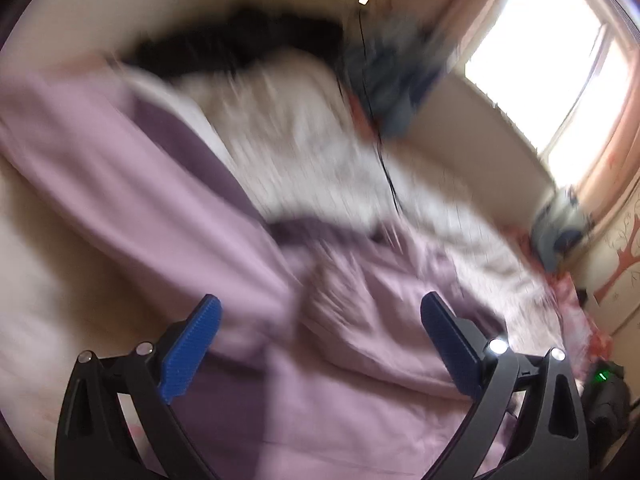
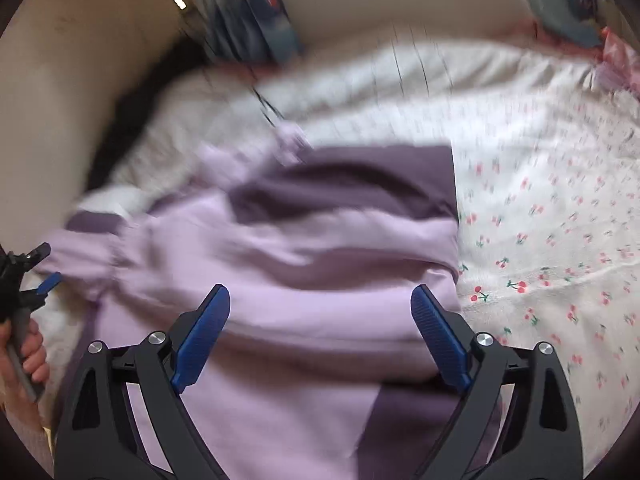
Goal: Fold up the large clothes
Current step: 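Grasp the sleeve cuff with the left gripper and lift it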
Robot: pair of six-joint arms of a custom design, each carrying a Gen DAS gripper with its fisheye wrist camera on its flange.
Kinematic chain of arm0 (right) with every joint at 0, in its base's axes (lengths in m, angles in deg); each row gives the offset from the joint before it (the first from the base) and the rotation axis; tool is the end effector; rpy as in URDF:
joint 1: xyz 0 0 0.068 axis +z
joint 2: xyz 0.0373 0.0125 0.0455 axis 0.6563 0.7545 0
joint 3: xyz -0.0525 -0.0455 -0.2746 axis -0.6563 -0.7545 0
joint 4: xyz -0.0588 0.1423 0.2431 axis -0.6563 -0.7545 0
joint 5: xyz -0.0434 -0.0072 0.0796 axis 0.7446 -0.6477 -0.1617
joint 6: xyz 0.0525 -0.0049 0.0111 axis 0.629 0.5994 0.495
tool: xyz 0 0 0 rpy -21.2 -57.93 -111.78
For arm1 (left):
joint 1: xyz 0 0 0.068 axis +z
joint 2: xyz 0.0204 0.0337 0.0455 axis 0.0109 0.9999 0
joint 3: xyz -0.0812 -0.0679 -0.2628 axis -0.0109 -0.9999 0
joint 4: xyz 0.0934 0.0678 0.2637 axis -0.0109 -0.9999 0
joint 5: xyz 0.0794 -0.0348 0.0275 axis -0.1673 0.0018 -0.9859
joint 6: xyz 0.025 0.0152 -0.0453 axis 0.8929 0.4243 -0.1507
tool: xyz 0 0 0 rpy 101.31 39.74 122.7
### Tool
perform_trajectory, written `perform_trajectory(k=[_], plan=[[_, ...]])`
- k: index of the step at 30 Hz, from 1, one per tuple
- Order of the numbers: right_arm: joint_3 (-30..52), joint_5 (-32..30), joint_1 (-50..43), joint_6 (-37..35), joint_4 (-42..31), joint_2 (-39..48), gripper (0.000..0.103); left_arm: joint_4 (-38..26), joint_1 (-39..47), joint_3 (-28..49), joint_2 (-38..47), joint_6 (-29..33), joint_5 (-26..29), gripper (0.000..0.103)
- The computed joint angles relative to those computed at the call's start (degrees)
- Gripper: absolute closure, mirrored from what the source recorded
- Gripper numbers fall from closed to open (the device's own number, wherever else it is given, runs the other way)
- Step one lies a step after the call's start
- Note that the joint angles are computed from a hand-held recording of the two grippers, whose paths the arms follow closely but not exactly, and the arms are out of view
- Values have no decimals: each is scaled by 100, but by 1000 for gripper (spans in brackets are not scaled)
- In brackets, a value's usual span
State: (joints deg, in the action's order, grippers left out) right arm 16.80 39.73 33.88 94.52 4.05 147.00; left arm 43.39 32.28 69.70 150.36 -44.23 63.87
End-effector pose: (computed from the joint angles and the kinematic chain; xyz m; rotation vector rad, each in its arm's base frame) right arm 0.2283 -0.0163 0.2209 0.1096 2.3369 0.4099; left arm 0.2711 0.1413 0.2585 -0.2872 2.2060 -0.4844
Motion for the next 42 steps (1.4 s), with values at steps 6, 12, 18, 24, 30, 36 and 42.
perform_trajectory(k=[6,12,18,24,30,36,42], plan=[[-1429,48,1017,1376,397,-2216,10,-1045,2262,3140,2196,-55,182,7],[-1582,822,2399,1930,1275,-1340,10,-2266,2479,5955,4349,-244,-42,7],[-1717,732,2382,1840,1700,-892,10,-2477,2209,7157,5458,-1031,-810,7],[-1784,772,2224,1907,1954,-800,10,-2272,2089,7594,5851,-1650,-1087,30],[-1741,728,2185,1948,1940,-751,10,-1632,2278,7035,5611,-2010,-13,77],[-1730,454,2037,2132,1921,-856,10,-533,2319,5791,4482,-2292,1008,79],[-1686,146,1845,2336,1865,-957,10,-556,1949,5324,3363,-2033,1493,80]])
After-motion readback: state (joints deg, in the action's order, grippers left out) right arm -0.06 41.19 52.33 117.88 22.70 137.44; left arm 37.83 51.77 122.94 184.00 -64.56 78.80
